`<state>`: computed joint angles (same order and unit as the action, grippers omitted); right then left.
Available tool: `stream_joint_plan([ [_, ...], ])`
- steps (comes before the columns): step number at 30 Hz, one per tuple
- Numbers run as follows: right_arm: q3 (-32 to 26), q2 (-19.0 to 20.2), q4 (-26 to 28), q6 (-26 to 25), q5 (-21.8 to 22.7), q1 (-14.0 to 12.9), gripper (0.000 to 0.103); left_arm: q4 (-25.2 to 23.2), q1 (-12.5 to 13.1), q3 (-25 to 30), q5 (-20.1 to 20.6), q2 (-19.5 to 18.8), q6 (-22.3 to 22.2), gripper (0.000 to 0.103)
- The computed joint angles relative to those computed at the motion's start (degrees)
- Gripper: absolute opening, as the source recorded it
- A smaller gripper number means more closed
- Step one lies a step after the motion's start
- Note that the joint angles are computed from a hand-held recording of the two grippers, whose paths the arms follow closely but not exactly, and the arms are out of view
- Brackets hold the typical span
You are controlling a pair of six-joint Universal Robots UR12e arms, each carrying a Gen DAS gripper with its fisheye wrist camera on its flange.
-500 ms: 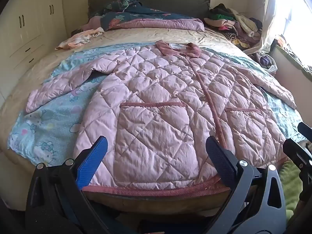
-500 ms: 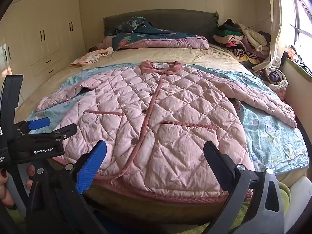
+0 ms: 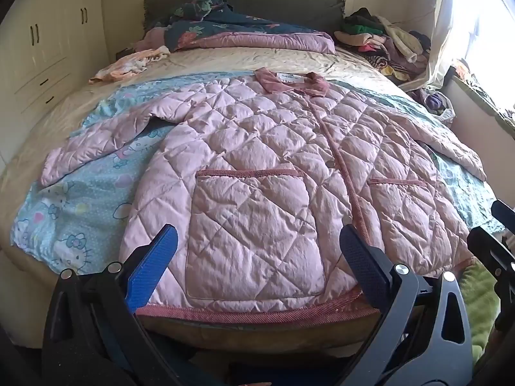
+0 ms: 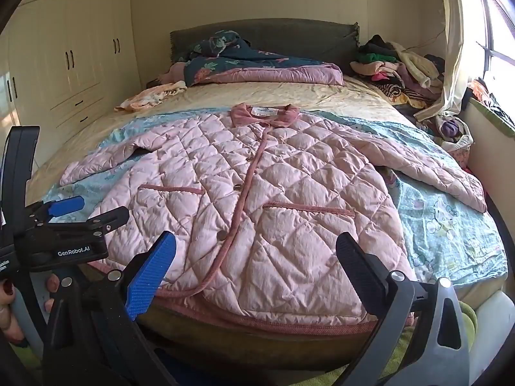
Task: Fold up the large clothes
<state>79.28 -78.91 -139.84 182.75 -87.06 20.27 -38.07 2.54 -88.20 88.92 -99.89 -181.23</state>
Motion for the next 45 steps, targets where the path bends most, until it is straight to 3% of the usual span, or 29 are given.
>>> stream_joint_plan([
  [45, 0.49, -0.05, -0.79, 0.40, 0.02, 0.14, 0.099, 0.30, -0.01, -0.29, -0.06, 0.29, -0.14, 0.094],
])
